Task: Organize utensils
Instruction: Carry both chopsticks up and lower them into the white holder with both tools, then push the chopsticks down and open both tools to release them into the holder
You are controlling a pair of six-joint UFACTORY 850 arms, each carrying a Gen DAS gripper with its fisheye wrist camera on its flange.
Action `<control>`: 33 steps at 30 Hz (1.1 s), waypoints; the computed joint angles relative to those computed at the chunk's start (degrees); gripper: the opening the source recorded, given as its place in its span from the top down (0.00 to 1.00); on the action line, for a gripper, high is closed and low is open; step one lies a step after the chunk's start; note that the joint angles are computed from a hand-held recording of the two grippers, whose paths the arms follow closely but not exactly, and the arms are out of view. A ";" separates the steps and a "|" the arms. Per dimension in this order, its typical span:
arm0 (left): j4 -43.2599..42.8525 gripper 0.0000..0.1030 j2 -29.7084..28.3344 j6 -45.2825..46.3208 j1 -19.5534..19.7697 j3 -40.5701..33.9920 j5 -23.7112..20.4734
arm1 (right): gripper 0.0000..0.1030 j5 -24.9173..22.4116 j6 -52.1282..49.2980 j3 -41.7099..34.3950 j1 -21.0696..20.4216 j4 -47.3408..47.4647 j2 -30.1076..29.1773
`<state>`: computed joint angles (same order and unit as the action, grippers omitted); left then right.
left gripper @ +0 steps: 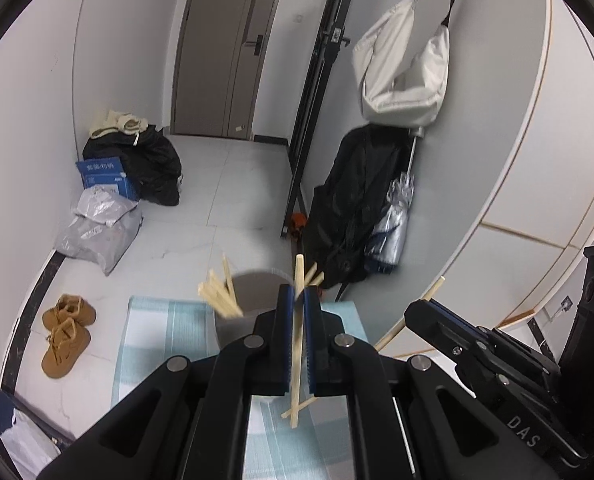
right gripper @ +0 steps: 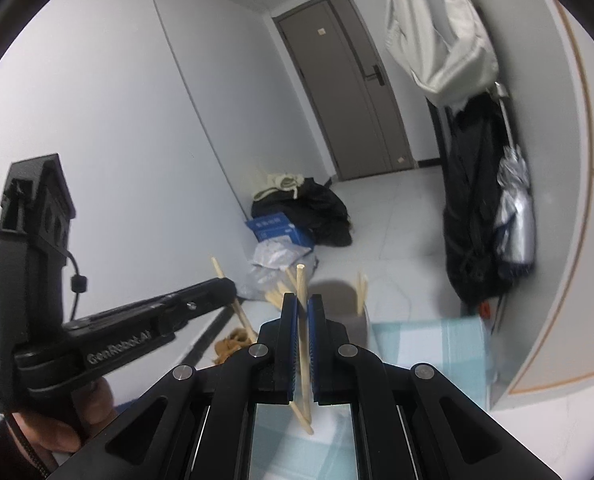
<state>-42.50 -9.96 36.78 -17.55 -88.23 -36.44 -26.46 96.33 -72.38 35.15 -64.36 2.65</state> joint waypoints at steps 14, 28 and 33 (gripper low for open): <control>4.16 0.99 -10.82 -7.04 -0.14 -16.66 -3.69 | 0.96 3.99 -15.29 -12.36 -7.06 9.61 -7.29; 8.82 0.99 -19.67 -6.86 0.15 -25.66 -6.10 | 0.96 5.71 -26.04 -18.12 -11.68 16.41 -14.79; 8.28 0.99 -20.34 -4.98 0.54 -24.94 -7.81 | 0.96 6.08 -27.69 -17.14 -11.71 16.09 -15.67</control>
<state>-34.23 -30.30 31.80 -17.01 -113.17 -44.25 -20.38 68.64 -89.52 23.45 -48.27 -13.03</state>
